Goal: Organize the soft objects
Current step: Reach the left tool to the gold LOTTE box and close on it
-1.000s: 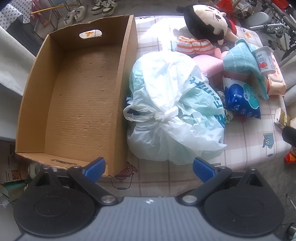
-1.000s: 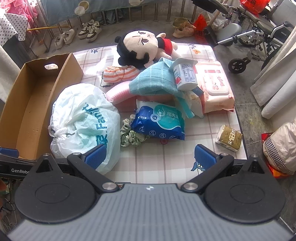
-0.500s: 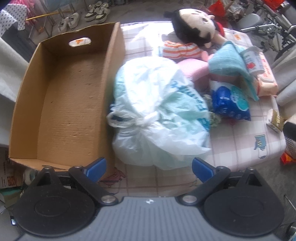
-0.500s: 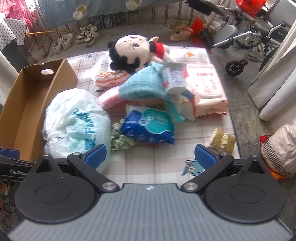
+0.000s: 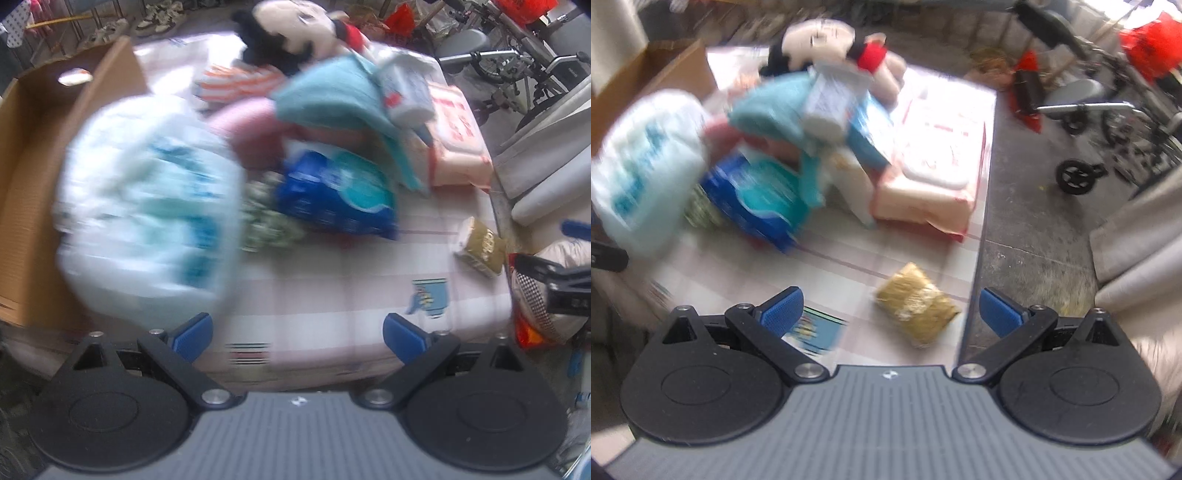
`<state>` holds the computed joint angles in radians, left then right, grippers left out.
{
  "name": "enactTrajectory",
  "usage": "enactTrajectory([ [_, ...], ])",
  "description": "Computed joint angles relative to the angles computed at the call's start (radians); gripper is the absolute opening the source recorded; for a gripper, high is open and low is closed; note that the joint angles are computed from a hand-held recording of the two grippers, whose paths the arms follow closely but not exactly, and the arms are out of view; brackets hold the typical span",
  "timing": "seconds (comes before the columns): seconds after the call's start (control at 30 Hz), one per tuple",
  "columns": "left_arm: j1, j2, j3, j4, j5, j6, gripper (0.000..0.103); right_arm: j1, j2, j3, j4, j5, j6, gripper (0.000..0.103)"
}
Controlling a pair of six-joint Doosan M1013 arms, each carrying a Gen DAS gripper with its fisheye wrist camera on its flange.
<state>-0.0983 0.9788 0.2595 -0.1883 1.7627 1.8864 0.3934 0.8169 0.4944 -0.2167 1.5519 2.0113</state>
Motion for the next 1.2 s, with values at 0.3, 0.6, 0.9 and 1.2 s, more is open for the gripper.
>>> enactTrajectory([
  [0.3,-0.069,-0.091,0.305,-0.024,-0.081,-0.135,0.042,-0.117,-0.069,0.241,0.297,-0.192,-0.135,0.063],
  [0.6,-0.080,-0.154,0.427,-0.056,-0.116,-0.094,0.026,-0.150,-0.063,0.287,0.553,-0.251,-0.026,0.047],
  [0.9,-0.086,-0.134,0.366,-0.087,-0.167,-0.079,0.048,-0.161,-0.040,0.263,0.604,-0.326,0.077,0.047],
  [1.2,-0.122,-0.051,0.235,-0.076,-0.137,0.002,0.063,-0.191,-0.037,0.302,0.786,-0.382,0.065,0.046],
])
